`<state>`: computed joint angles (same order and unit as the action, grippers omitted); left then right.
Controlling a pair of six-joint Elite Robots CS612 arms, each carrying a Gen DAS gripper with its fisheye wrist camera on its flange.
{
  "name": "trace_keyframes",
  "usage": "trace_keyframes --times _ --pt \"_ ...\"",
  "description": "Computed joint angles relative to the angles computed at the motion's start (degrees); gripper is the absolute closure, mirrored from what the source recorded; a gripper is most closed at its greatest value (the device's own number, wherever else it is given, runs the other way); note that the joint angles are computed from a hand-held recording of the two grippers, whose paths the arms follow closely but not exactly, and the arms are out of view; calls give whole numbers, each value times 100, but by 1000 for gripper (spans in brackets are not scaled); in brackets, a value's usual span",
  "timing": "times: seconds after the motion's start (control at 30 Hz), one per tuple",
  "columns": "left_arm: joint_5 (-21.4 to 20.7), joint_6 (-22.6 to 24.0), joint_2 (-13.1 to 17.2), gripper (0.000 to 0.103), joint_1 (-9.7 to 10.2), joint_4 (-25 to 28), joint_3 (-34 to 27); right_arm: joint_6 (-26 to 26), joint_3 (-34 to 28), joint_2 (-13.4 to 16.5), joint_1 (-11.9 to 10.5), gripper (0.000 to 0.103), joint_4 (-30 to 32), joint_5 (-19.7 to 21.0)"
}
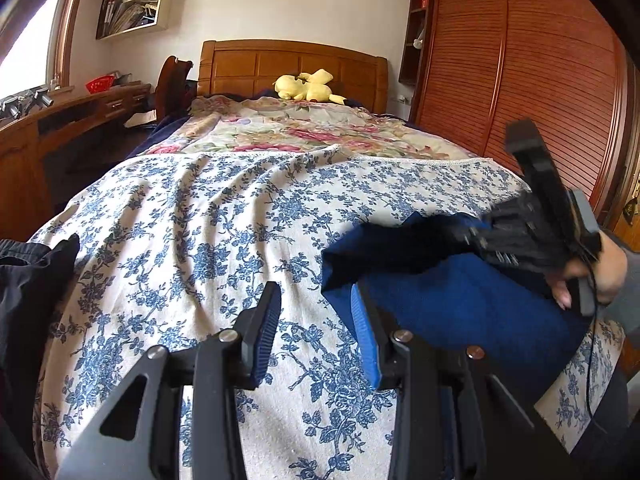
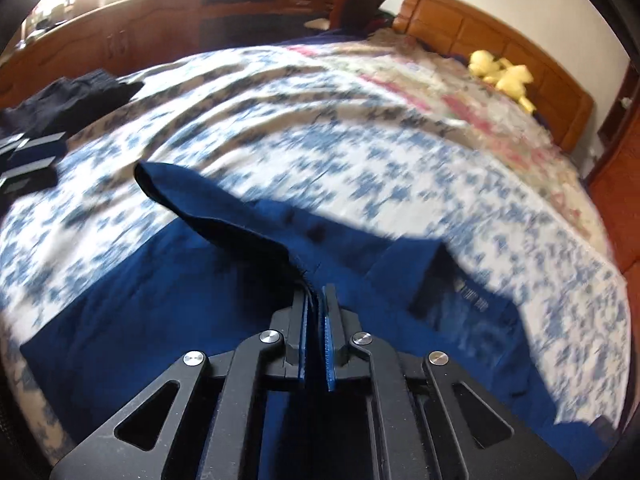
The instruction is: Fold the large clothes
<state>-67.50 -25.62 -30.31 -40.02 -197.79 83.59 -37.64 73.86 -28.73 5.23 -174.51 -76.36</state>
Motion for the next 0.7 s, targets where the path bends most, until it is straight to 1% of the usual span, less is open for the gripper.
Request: trace_keyframes --times 0.1,0.2,0.27,0.3,0.33,0.37,0.4,0.43,0.53,0.7 --pt "-50 23 20 68 -4 37 -50 242 -372 132 21 101 127 -63" --pt "-120 73 48 68 -9 79 -111 394 -707 293 77 101 -30 -335" --pt "-164 93 62 68 -9 96 -147 624 -932 370 100 99 91 -476" --pt "-213 94 70 68 -9 90 -170 687 -974 383 101 93 101 -500" --pt "-272 102 77 68 -10 58 -191 779 -1030 400 99 84 76 -525" --pt "-316 120 82 68 -13 32 -210 829 -1028 392 90 77 51 -513" --pt "-334 147 86 68 -22 13 -230 913 -1021 377 69 67 29 -438" --pt "-338 181 89 68 -34 0 -248 1000 -977 339 27 61 24 -277" --pt "-369 248 103 68 -60 -22 -312 1003 -755 214 -41 60 -22 -158" --pt "-434 330 149 68 -92 37 -457 839 -86 -100 -218 59 -209 140"
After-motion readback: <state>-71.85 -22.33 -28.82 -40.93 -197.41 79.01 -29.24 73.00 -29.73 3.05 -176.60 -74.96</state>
